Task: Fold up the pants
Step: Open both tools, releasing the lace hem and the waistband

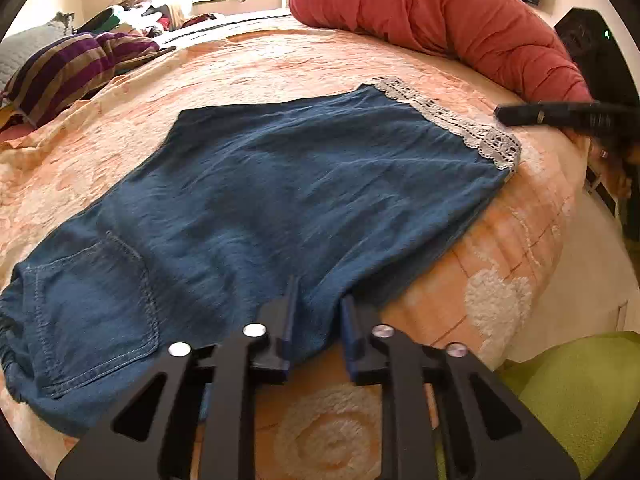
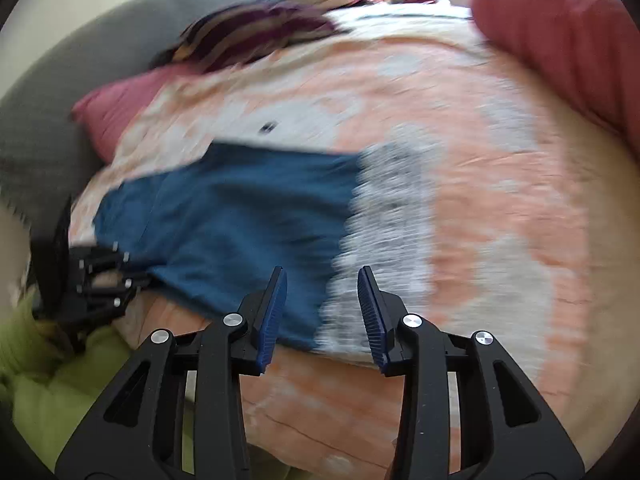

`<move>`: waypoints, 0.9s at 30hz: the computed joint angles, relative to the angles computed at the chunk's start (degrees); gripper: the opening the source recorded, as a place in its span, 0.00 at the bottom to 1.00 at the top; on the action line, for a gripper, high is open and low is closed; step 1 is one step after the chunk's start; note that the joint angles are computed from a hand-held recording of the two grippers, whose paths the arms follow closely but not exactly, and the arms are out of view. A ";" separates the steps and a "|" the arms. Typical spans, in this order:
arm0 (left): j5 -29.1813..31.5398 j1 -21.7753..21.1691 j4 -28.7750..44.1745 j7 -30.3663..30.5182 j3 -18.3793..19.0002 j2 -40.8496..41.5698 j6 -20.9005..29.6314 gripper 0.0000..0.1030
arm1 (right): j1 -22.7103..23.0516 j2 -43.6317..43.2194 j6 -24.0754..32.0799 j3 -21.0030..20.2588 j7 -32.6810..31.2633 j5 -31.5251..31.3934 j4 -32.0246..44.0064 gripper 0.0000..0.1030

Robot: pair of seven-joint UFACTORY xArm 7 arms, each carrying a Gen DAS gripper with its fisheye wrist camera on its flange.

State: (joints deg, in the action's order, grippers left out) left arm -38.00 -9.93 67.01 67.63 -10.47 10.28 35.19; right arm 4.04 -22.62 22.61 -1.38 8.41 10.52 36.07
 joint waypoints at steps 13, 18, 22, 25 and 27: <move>-7.39 6.52 6.40 -6.65 5.39 -0.44 2.75 0.64 | 1.41 2.27 -0.33 -1.76 -6.15 7.36 0.15 0.37; 2.18 7.95 9.67 -24.56 7.57 3.55 -5.60 0.74 | 2.53 3.54 -1.33 -1.47 -7.37 7.00 1.83 0.40; 6.89 9.44 13.66 -34.79 7.61 7.82 -4.33 0.92 | 3.34 5.24 -1.50 -1.60 -8.93 7.60 3.06 0.40; 8.82 10.66 14.11 -36.39 5.73 9.36 -4.37 0.56 | 3.12 5.87 -0.81 -0.79 -9.23 6.78 3.55 0.41; 9.87 11.06 14.51 -37.54 4.93 10.16 -4.85 0.41 | 3.09 6.49 0.22 -0.56 -9.57 6.52 3.96 0.41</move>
